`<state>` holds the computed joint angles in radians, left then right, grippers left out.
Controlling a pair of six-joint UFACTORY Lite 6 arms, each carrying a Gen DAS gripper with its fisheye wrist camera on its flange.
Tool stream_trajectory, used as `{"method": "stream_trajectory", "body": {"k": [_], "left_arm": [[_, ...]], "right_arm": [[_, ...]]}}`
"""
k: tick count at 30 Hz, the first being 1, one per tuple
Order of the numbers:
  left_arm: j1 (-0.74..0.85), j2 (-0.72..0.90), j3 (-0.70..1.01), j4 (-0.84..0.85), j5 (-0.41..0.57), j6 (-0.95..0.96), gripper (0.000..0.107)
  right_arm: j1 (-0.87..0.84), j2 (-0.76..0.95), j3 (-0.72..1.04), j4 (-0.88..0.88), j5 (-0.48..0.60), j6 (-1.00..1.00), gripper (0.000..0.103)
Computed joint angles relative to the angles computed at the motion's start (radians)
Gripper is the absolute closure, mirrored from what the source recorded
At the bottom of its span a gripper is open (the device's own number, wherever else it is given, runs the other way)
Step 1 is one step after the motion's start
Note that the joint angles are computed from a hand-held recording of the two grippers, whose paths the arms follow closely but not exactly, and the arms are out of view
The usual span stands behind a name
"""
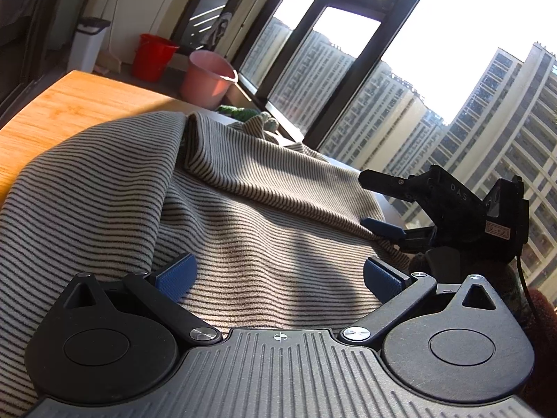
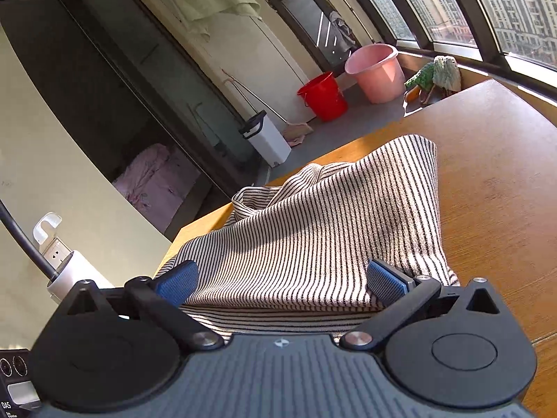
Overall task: Fold clothes
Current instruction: 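Lay the sleeve across the sweater body with the right gripper and release, then grasp the other sleeve with the left gripper and lift it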
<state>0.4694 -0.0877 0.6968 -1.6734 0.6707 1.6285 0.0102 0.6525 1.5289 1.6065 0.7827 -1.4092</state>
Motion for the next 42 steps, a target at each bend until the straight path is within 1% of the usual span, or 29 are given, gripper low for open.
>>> {"method": "stream_trajectory", "body": {"k": [1, 2, 4, 7, 9, 11, 13, 15, 16, 18, 21, 22, 23, 24, 26, 30, 32, 35, 37, 38, 39, 40, 41, 42], "left_arm": [[-0.013, 0.001, 0.013, 0.028, -0.023, -0.014, 0.004], [-0.028, 0.001, 0.024, 0.053, -0.047, -0.025, 0.004], [-0.058, -0.001, 0.037, 0.089, -0.092, -0.041, 0.004], [-0.109, -0.013, 0.038, 0.107, -0.168, -0.041, 0.004], [-0.147, -0.021, 0.038, 0.121, -0.226, -0.045, 0.004], [-0.186, -0.027, 0.039, 0.143, -0.284, -0.057, 0.004], [-0.195, -0.033, 0.045, 0.190, -0.299, -0.104, 0.004], [-0.175, -0.045, 0.063, 0.312, -0.274, -0.232, 0.004], [-0.157, -0.065, 0.064, 0.364, -0.256, -0.277, 0.004], [-0.131, -0.140, 0.052, 0.466, -0.252, -0.325, 0.004], [-0.086, -0.279, 0.019, 0.660, -0.286, -0.370, 0.004], [-0.064, -0.328, 0.003, 0.712, -0.292, -0.367, 0.006], [-0.034, -0.375, -0.013, 0.772, -0.292, -0.364, 0.013], [-0.001, -0.421, -0.027, 0.824, -0.287, -0.352, 0.024], [0.097, -0.499, -0.044, 0.892, -0.238, -0.295, 0.035], [0.337, -0.602, -0.067, 0.858, -0.036, -0.067, 0.035], [0.387, -0.648, -0.107, 0.862, 0.012, 0.013, 0.035], [0.401, -0.687, -0.170, 0.866, 0.044, 0.110, 0.035], [0.379, -0.696, -0.211, 0.859, 0.015, 0.152, 0.037], [0.344, -0.685, -0.224, 0.861, -0.033, 0.145, 0.043], [0.308, -0.670, -0.235, 0.865, -0.085, 0.133, 0.052], [0.272, -0.653, -0.245, 0.867, -0.136, 0.122, 0.057], [0.238, -0.635, -0.254, 0.867, -0.187, 0.113, 0.068], [0.212, -0.599, -0.252, 0.863, -0.229, 0.109, 0.072]], "right_arm": [[0.006, -0.016, -0.023, 0.017, -0.014, -0.031, 0.000], [0.019, -0.051, -0.059, 0.026, -0.050, -0.044, 0.000], [0.044, -0.154, -0.149, 0.024, -0.090, -0.049, 0.000], [0.021, -0.255, -0.287, 0.093, 0.022, -0.149, 0.000], [0.002, -0.283, -0.359, 0.145, 0.051, -0.215, 0.000], [-0.012, -0.277, -0.399, 0.177, 0.045, -0.237, 0.000], [-0.031, -0.248, -0.380, 0.138, 0.054, -0.162, 0.000], [-0.056, -0.221, -0.356, 0.127, 0.111, -0.143, 0.000], [-0.058, -0.205, -0.347, 0.127, 0.124, -0.140, 0.000], [-0.055, -0.206, -0.353, 0.135, 0.118, -0.157, 0.000], [-0.039, -0.220, -0.365, 0.142, 0.089, -0.175, 0.000], [-0.032, -0.226, -0.369, 0.143, 0.077, -0.180, 0.000], [-0.025, -0.231, -0.372, 0.145, 0.065, -0.185, 0.000], [-0.024, -0.229, -0.368, 0.145, 0.063, -0.184, 0.000], [-0.024, -0.226, -0.365, 0.148, 0.064, -0.185, 0.000], [-0.019, -0.227, -0.370, 0.157, 0.058, -0.193, 0.000], [-0.019, -0.228, -0.371, 0.157, 0.055, -0.195, 0.000], [-0.020, -0.227, -0.370, 0.155, 0.053, -0.196, 0.000], [-0.019, -0.229, -0.371, 0.155, 0.052, -0.195, 0.000], [-0.019, -0.230, -0.371, 0.155, 0.051, -0.195, 0.000], [-0.021, -0.230, -0.371, 0.153, 0.052, -0.194, 0.000], [-0.019, -0.232, -0.371, 0.154, 0.049, -0.193, 0.000], [-0.018, -0.234, -0.373, 0.157, 0.046, -0.195, 0.000], [-0.016, -0.237, -0.376, 0.160, 0.043, -0.198, 0.000]]}}
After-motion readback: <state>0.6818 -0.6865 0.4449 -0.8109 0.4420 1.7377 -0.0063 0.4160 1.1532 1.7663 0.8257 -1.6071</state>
